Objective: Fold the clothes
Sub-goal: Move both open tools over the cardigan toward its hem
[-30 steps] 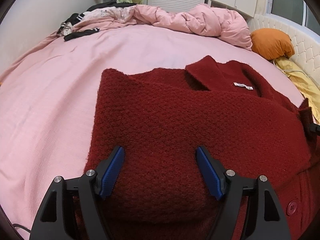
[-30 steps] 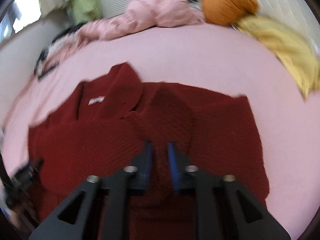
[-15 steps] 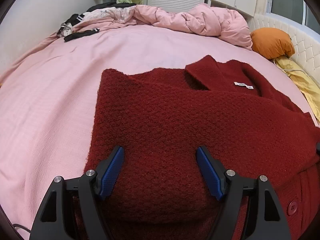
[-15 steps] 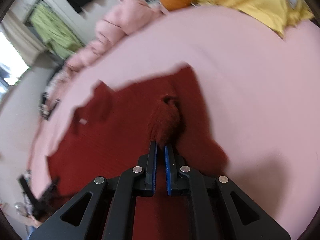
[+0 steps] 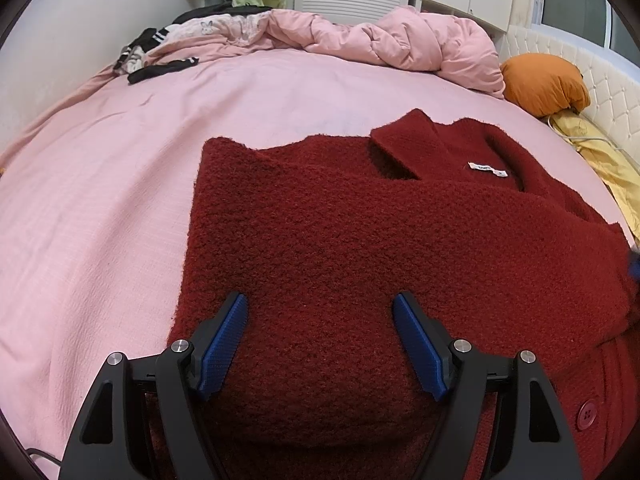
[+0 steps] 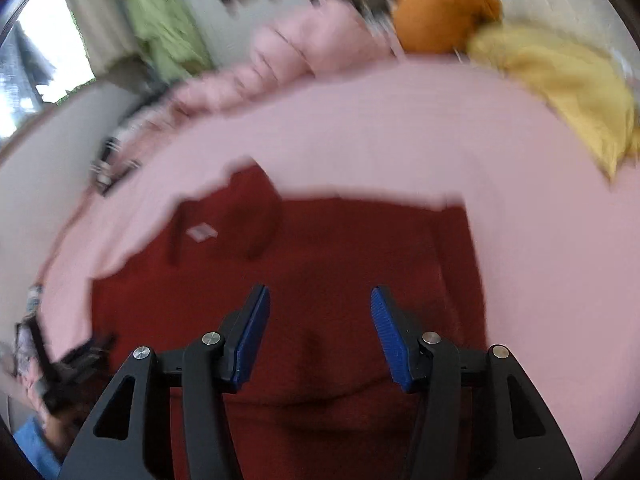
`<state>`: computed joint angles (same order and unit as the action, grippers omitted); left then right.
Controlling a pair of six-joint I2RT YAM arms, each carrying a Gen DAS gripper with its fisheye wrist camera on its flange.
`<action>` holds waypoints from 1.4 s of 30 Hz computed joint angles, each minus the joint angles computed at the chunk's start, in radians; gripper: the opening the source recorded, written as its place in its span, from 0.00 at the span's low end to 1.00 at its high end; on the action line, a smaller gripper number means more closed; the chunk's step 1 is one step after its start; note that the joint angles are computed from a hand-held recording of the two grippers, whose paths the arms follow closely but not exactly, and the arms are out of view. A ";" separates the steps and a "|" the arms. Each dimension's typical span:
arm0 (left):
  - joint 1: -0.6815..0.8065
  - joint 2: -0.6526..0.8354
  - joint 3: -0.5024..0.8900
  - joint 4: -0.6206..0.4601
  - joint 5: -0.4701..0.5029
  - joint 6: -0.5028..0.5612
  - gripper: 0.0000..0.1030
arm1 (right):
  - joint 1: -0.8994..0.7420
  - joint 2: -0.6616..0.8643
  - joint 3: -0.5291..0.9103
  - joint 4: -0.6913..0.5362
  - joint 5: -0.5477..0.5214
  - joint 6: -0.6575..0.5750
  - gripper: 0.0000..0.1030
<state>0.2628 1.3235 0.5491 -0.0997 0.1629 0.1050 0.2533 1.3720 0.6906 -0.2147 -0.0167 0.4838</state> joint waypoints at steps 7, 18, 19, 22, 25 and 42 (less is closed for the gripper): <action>-0.003 0.004 0.000 0.003 -0.002 0.000 0.74 | 0.030 -0.130 -0.051 -0.018 0.256 0.053 0.20; -0.012 -0.176 0.006 -0.035 0.019 -0.074 0.70 | 0.086 -0.128 -0.039 -0.074 0.445 0.038 0.23; -0.046 -0.158 0.037 -0.057 0.007 -0.060 0.71 | 0.106 -0.137 -0.031 -0.052 0.411 -0.003 0.23; -0.129 -0.052 0.084 -0.052 -0.063 -0.044 0.72 | 0.125 -0.077 0.007 -0.017 0.306 -0.067 0.23; -0.147 0.110 0.097 -0.020 -0.142 -0.031 0.75 | 0.138 0.041 0.049 0.008 0.210 -0.089 0.23; -0.257 0.145 0.199 -0.137 -0.260 -0.035 0.82 | 0.151 0.219 0.100 0.050 0.272 -0.162 0.23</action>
